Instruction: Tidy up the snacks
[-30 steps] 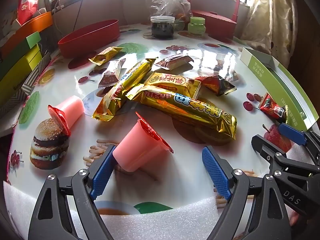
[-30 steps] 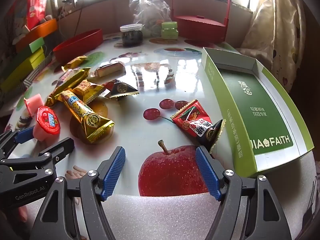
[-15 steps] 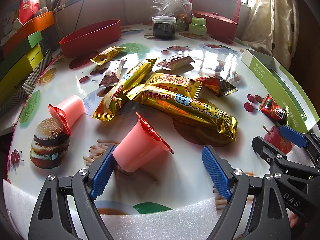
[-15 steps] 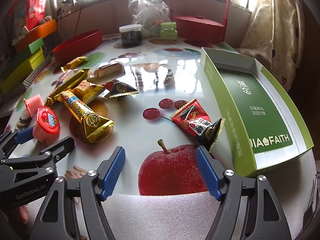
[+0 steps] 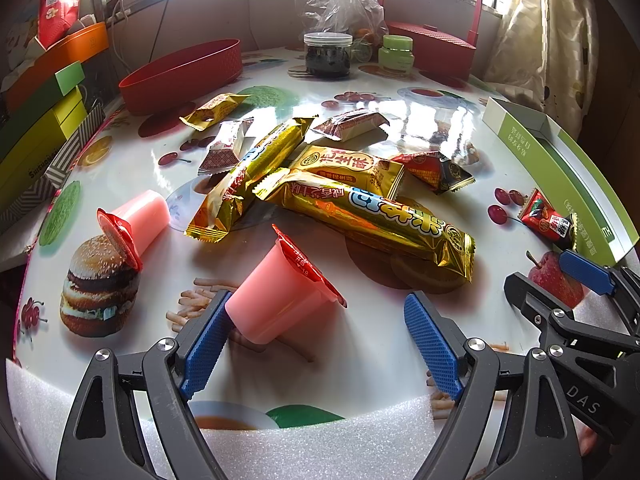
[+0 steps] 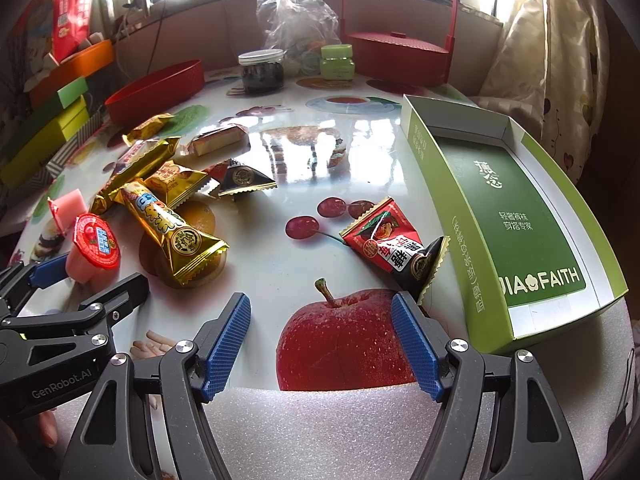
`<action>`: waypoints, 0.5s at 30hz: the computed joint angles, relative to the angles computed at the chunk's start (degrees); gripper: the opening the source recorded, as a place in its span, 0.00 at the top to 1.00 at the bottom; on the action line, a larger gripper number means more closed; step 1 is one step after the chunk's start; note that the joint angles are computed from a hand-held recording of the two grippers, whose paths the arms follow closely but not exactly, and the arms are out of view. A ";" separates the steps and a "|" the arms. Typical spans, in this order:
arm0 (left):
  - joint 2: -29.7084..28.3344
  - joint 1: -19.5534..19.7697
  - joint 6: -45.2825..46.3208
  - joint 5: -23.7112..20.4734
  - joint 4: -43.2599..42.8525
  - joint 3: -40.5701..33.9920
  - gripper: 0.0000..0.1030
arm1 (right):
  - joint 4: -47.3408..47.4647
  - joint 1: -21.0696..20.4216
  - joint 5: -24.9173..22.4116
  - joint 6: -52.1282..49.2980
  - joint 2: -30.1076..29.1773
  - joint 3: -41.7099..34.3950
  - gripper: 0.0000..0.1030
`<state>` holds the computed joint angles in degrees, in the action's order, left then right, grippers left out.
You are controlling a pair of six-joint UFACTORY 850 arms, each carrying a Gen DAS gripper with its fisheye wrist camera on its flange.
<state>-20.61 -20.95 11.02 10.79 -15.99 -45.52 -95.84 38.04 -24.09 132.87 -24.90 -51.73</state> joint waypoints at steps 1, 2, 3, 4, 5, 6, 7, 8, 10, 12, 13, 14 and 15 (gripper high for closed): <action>0.03 0.01 0.05 -0.01 -0.02 0.02 0.16 | -0.08 0.04 -0.01 0.10 0.07 0.12 0.29; 0.00 0.00 0.04 -0.03 -0.06 -0.01 0.16 | -0.04 0.00 -0.01 0.05 -0.01 0.01 0.29; 0.04 0.03 -0.04 -0.05 0.06 0.01 0.16 | -0.10 0.03 -0.01 0.14 0.04 0.08 0.29; 0.04 0.03 -0.09 -0.02 0.11 0.03 0.16 | -0.13 0.04 0.00 0.19 0.05 0.10 0.29; 0.00 -0.03 0.10 -0.01 -0.14 -0.01 0.16 | -0.08 0.00 0.00 0.10 -0.02 -0.01 0.29; 0.03 -0.01 0.06 -0.02 -0.08 0.01 0.16 | -0.08 0.00 -0.01 0.09 -0.03 -0.02 0.29; 0.00 -0.03 0.11 0.00 -0.15 0.00 0.16 | -0.13 0.04 -0.03 0.18 0.04 0.09 0.29; 0.02 -0.02 0.10 -0.02 -0.13 0.00 0.16 | -0.11 -0.01 0.00 0.13 -0.02 -0.01 0.29; 0.01 -0.03 0.11 0.01 -0.16 0.01 0.16 | -0.12 0.04 -0.02 0.17 0.03 0.08 0.29; 0.03 -0.03 0.18 -0.02 -0.23 0.01 0.16 | -0.19 0.04 -0.03 0.25 0.04 0.10 0.29; 0.01 -0.06 0.20 0.03 -0.28 0.02 0.16 | -0.15 -0.01 0.00 0.17 -0.03 -0.02 0.29; 0.01 -0.06 0.20 0.03 -0.28 0.02 0.16 | -0.15 -0.01 0.00 0.17 -0.03 -0.02 0.29; 0.00 -0.07 0.22 0.03 -0.32 0.01 0.16 | -0.15 -0.01 0.00 0.17 -0.03 -0.02 0.29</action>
<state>-20.61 -21.01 11.23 10.82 -16.31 -45.52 -95.99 38.03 -24.09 133.04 -24.94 -51.75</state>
